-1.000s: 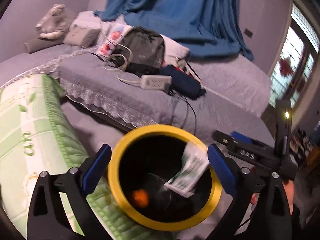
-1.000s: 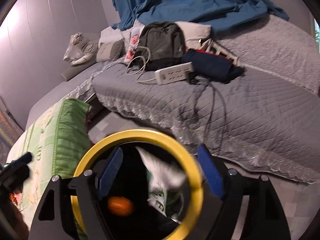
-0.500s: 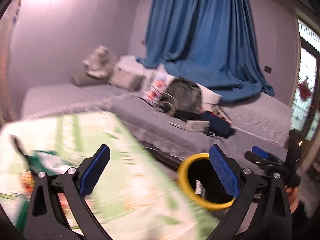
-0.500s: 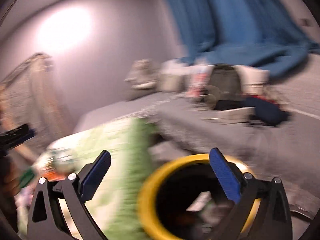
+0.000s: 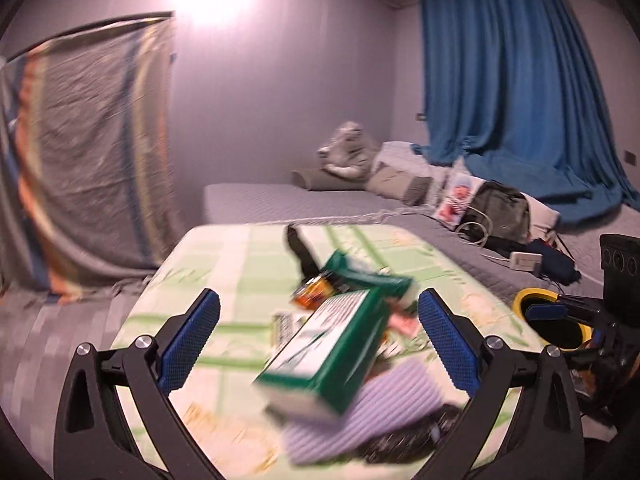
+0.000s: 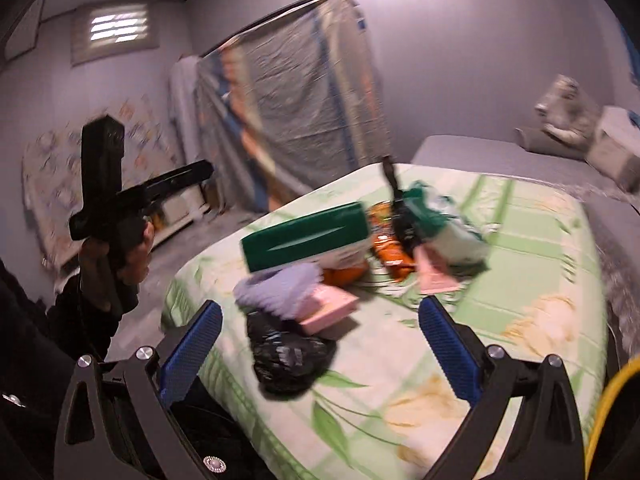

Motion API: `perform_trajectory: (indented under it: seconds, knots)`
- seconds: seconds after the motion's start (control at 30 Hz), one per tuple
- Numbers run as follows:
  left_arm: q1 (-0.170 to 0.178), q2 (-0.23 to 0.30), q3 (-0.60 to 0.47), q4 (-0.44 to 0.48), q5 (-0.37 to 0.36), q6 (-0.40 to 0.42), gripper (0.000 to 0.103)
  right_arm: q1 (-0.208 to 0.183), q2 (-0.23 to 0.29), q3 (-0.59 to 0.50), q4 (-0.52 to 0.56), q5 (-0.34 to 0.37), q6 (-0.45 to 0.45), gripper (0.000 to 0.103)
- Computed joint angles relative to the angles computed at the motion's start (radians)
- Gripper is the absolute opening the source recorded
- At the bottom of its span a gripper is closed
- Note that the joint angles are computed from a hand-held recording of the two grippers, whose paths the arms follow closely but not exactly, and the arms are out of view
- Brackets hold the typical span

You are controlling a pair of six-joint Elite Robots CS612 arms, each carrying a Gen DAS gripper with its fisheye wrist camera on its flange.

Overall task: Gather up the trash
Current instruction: 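Grasp the white foam net with the right gripper, then grasp the green tissue pack with the left gripper while the right gripper holds the foam net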

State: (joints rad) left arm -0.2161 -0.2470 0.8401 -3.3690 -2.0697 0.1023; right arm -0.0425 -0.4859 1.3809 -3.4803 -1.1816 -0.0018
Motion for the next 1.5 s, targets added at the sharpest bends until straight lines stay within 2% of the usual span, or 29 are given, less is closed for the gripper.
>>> perform_trajectory:
  seconds: [0.07,0.2,0.3,0.5,0.6,0.67,0.77,0.83,0.87,0.9,0.93,1.1,1.23,1.3,1.4,1.5]
  knots:
    - [0.009,0.005,0.013,-0.008,0.007,-0.017,0.095,0.014,0.015,-0.036,0.054,0.005,-0.002,0.095]
    - [0.016,0.02,0.008,0.005,0.001,-0.027,0.095,0.02,0.061,-0.14,0.171,0.054,0.051,0.095]
    - [0.019,0.027,0.003,0.015,-0.011,-0.027,0.095,0.037,0.089,-0.211,0.253,0.02,0.041,0.095]
    - [0.025,0.043,-0.013,0.031,-0.009,-0.013,0.095,0.047,0.129,-0.314,0.397,0.01,0.031,0.093]
    - [0.025,0.045,-0.016,0.032,0.01,-0.01,0.095,0.052,0.146,-0.351,0.465,0.011,0.011,0.081]
    - [0.027,0.047,-0.02,0.033,0.014,-0.017,0.095,0.055,0.152,-0.368,0.501,0.009,-0.005,0.079]
    - [0.03,0.052,-0.032,0.041,0.013,-0.034,0.095,0.059,0.152,-0.374,0.521,-0.005,-0.016,0.059]
    - [0.03,0.054,-0.038,0.05,0.015,-0.04,0.095,0.063,0.15,-0.374,0.527,-0.029,-0.022,0.035]
    - [0.029,0.055,-0.04,0.055,0.019,-0.041,0.095,0.064,0.148,-0.37,0.526,-0.036,-0.023,0.028]
    - [0.029,0.055,-0.04,0.055,0.022,-0.042,0.095,0.064,0.146,-0.365,0.512,-0.043,-0.02,0.015]
    - [0.029,0.055,-0.042,0.058,0.023,-0.042,0.095,0.064,0.141,-0.356,0.502,-0.043,-0.016,0.014]
    - [0.027,0.049,-0.036,0.067,0.029,-0.021,0.095,0.04,0.119,-0.316,0.465,0.093,0.011,0.013]
    - [0.024,0.044,-0.034,0.093,0.02,0.032,0.095,0.008,0.089,-0.249,0.379,0.206,0.085,0.013]
    - [0.021,0.043,-0.039,0.123,0.01,0.07,0.095,-0.001,0.072,-0.214,0.304,0.195,0.125,0.013]
    - [0.018,0.044,-0.057,0.191,-0.029,0.129,0.095,-0.026,0.057,-0.175,0.172,0.212,0.232,0.013]
    - [0.015,0.044,-0.07,0.227,-0.06,0.194,0.095,-0.046,0.033,-0.123,0.033,0.153,0.318,0.013]
